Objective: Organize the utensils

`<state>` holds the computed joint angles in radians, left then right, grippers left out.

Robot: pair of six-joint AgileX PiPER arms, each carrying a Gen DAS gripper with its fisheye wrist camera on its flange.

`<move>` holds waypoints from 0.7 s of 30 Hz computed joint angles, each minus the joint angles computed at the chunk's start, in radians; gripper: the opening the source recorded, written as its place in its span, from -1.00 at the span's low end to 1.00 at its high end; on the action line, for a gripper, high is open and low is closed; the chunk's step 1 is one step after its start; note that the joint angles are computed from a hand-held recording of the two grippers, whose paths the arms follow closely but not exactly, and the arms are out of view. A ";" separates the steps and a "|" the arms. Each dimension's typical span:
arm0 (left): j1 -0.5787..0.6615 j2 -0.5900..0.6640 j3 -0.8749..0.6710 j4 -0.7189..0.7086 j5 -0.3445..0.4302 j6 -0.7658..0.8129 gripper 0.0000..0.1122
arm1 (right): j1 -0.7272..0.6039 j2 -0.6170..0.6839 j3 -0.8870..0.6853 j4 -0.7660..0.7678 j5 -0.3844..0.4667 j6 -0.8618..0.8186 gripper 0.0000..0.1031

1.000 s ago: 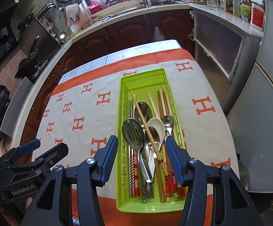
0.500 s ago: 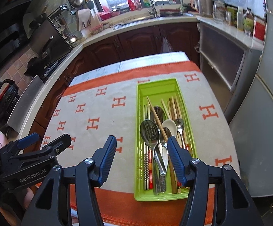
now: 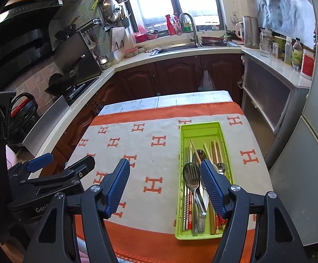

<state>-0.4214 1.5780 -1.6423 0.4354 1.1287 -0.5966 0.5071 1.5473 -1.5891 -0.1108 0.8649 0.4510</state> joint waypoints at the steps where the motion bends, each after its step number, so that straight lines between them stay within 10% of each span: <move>1: 0.000 -0.001 0.000 0.001 0.001 0.001 0.81 | 0.006 -0.002 -0.006 -0.005 0.007 0.004 0.33; 21: -0.004 -0.008 0.001 0.010 0.001 -0.014 0.81 | 0.002 0.019 -0.033 0.006 0.031 0.005 0.33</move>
